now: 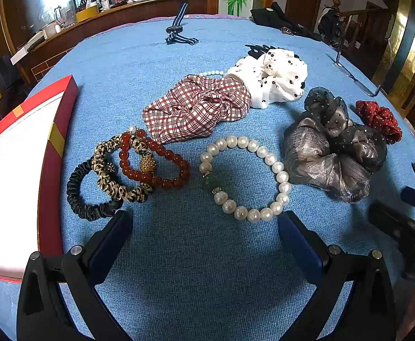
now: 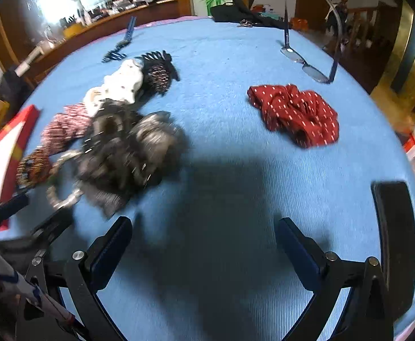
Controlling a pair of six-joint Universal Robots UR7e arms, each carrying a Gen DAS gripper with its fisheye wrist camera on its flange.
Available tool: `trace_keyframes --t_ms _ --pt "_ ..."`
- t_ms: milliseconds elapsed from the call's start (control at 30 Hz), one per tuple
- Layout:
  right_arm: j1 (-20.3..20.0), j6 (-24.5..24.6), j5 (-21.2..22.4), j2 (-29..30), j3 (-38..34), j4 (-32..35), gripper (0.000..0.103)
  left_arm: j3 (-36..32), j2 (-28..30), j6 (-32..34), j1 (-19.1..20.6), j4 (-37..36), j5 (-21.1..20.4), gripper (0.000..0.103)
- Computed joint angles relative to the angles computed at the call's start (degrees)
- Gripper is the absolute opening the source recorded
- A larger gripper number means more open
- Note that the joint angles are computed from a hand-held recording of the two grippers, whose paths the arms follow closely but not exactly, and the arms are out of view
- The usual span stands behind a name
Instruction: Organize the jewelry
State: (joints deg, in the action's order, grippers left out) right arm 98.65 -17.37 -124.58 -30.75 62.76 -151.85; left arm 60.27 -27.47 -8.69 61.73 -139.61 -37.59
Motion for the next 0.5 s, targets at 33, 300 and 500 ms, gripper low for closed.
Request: trace_keyframes --t_ms 33,300,500 --pt "0.0 -0.1 0.3 -0.7 1.2 -0.8 0.103 -0.1 0.1 -0.1 0.0 0.1 0.2 0.103" --pt "1.1 -0.7 3.2 -4.9 7.4 -5.4 0.103 11.8 -6.5 1.3 -2.5 -9.3 1.1 0.103" --pt "2.8 -1.3 5.0 -7.0 9.9 -7.6 0.103 24.4 -16.0 4.1 -5.9 -21.3 2.4 0.103"
